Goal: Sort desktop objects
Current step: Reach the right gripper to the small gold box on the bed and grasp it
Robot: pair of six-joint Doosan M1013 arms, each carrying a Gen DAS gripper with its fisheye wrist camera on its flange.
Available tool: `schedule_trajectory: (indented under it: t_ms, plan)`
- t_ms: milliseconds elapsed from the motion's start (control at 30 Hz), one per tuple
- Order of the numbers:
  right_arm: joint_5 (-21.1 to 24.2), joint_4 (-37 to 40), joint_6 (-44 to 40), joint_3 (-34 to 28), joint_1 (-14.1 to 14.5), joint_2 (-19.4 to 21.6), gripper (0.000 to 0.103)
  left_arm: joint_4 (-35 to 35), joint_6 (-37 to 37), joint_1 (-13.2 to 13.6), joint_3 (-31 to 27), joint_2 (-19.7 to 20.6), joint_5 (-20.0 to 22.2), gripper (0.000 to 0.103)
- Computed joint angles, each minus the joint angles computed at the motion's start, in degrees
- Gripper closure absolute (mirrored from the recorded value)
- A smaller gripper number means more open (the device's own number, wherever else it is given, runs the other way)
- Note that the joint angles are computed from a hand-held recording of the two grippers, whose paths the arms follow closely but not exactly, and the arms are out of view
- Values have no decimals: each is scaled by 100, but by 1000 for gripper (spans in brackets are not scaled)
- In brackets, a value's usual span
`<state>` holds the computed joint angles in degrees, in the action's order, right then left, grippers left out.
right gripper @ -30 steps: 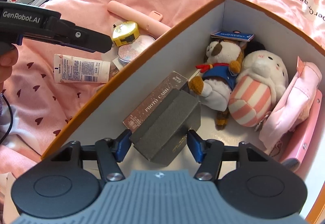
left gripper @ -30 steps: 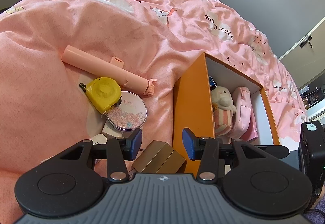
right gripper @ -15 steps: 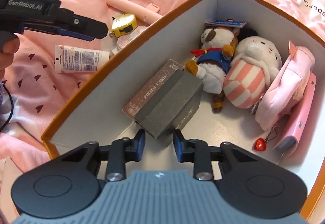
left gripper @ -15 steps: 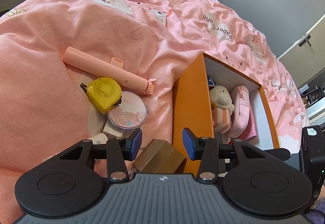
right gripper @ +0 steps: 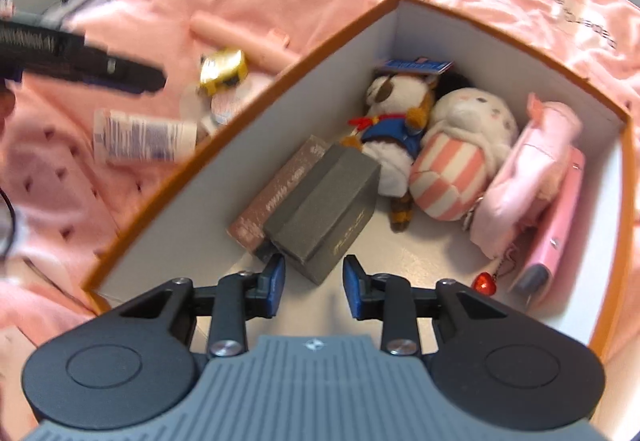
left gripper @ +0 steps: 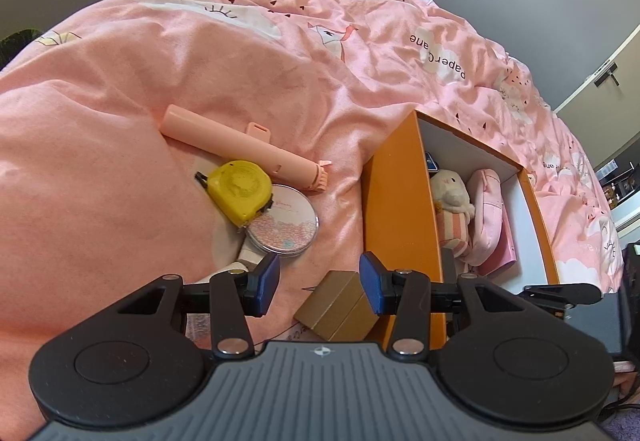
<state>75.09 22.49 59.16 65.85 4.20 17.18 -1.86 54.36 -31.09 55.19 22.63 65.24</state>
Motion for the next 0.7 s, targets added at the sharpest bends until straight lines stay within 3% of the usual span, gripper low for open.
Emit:
schedule_trajectory:
  t_ms: [133,267,467,633,700]
  plan:
    - [-678,410,9,232,-36,-226,71,235,221,2,-91,-5,211,52]
    - [-927,774,-203,228,12,-286,71,372,669,17,-214,9,481,52]
    - [-614,534,-602,-151,334,-111,68,518,1177,19,-275,15,837,52]
    - [-300,-149,-1120,-365,676,12,50,498,1278,26,-132,-72,814,52]
    - [-126,-500,-1297,-443,822,65,48,493,1327,26,-93,-89,800,52]
